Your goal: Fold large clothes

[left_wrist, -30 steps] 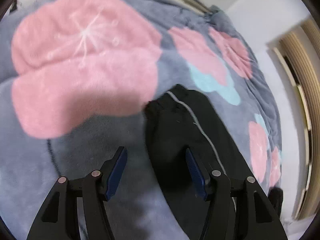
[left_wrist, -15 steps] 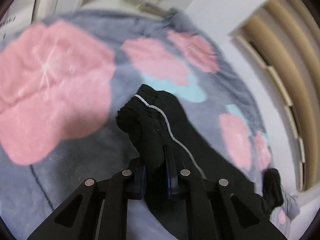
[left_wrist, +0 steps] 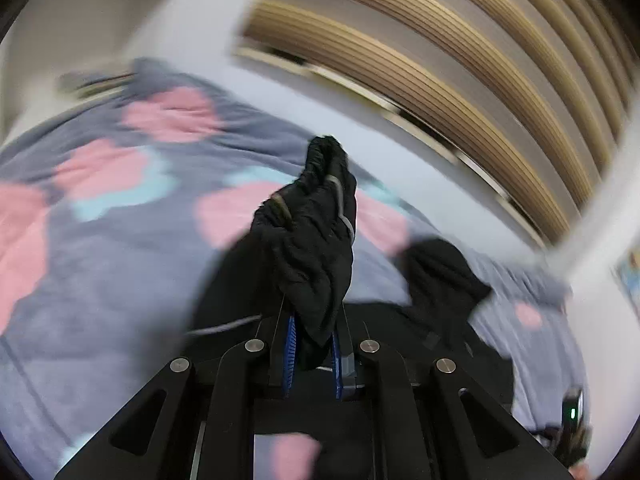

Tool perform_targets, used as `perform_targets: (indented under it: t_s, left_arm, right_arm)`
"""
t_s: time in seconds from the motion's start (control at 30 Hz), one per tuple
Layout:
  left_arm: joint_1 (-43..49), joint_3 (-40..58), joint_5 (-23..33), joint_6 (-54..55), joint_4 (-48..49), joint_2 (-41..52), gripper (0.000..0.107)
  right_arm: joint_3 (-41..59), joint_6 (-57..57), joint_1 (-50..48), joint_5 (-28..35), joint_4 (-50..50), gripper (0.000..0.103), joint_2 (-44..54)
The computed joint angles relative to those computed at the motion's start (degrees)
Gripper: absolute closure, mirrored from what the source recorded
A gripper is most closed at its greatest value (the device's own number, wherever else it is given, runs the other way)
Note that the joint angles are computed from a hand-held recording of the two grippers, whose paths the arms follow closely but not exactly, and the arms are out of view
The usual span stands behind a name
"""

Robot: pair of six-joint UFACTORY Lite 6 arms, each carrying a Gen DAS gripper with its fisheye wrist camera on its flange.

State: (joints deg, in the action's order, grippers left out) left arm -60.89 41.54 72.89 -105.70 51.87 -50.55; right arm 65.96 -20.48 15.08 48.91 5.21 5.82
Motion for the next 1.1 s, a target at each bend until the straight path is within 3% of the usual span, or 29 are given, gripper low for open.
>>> perform_targets:
  t_s: [0.07,0.27,0.43,0.5,0.57,0.7,0.77,0.83,0.87,1.0,1.1]
  left_arm:
    - [0.76,4.92,-9.85,0.47,1.36,11.99,0.093]
    - [4.0,23.54,-30.61,-0.9,2.45,44.33,0.093]
    - [4.96,40.03,-39.39,5.22,-2.36,67.96,0.092]
    - [5.64,48.62,-40.66,14.2,-10.89,78.28,0.089]
    - [6.65,51.12,-43.8,19.71,-18.31,84.24,0.082]
    - [7.22,46.63,-50.01,22.77,-24.48,84.0,0.077]
    - [7.95,38.03,-58.63,22.54,-25.3,78.11,0.053]
    - [8.12,29.43,-68.92,13.12,-19.35,71.8,0.042]
    - [7.94,26.32,-70.81,7.13,-14.68,68.99,0.041]
    - [3.37,15.91,-64.13,-16.86,3.66,56.94,0.041]
    - [0.37,8.3,-58.09,-23.56,5.3,47.04,0.041]
  right_arm:
    - [-0.3,-2.58,-3.23,1.0,1.46,0.021,-1.26]
    - [-2.24,-6.88,-10.29,3.08,3.02,0.021,-5.66]
    - [-2.93,-9.64,-14.32,2.86,3.8,0.021,-5.12]
    - [-2.7,-10.24,-15.1,2.64,4.17,0.021,-3.94]
    - [-2.13,-10.71,-15.25,2.32,4.33,0.021,-2.66]
    - [1.11,-12.83,-15.32,3.64,7.91,0.021,0.89]
    - [4.09,-14.31,-15.47,5.56,12.03,0.021,3.4]
    - [7.03,-14.76,-14.94,7.32,15.87,0.02,5.9]
    - [8.86,-14.92,-14.27,8.19,18.09,0.02,7.56]
    - [12.57,-14.92,-10.26,7.97,24.54,0.019,12.06]
    - [15.04,-12.13,-6.51,5.63,25.75,0.019,16.85]
